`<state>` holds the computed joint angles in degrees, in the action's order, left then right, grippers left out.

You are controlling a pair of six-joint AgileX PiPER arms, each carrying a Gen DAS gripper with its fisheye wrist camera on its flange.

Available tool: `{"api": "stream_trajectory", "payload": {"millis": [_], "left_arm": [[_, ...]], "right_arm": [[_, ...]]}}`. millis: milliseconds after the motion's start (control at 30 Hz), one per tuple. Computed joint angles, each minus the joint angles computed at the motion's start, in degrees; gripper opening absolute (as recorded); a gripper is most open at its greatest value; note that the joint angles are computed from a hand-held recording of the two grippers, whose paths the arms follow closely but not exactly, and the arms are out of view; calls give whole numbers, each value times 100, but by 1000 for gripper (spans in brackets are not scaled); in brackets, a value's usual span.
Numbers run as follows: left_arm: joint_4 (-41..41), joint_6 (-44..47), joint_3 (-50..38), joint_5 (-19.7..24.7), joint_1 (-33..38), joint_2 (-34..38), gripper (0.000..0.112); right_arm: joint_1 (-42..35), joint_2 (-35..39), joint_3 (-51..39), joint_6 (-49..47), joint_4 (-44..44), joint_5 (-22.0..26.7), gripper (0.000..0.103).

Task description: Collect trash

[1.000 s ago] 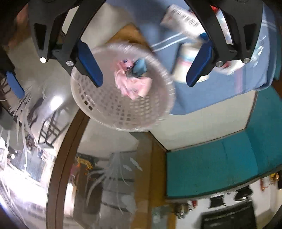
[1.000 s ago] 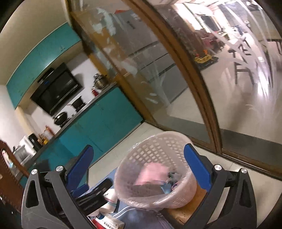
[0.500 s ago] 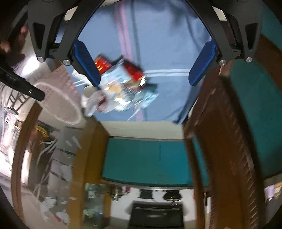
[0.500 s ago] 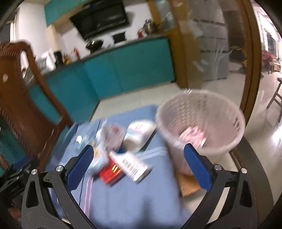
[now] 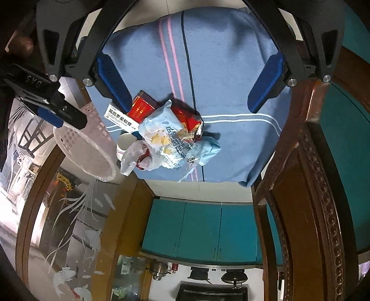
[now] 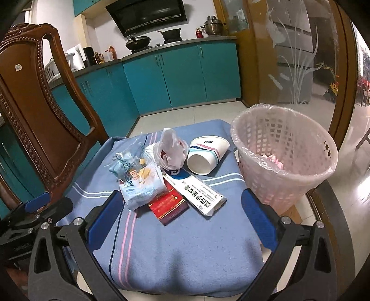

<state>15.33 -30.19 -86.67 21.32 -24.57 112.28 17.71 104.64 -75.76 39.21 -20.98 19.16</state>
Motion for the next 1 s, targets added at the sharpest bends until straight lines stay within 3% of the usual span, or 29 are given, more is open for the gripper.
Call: {"api": "stream_trajectory", "payload": {"millis": [1000], "left_arm": [[-65,169,-234,123,-115,247,100]], "right_arm": [[-34,-31,51,-57,22,-50,100]]}}
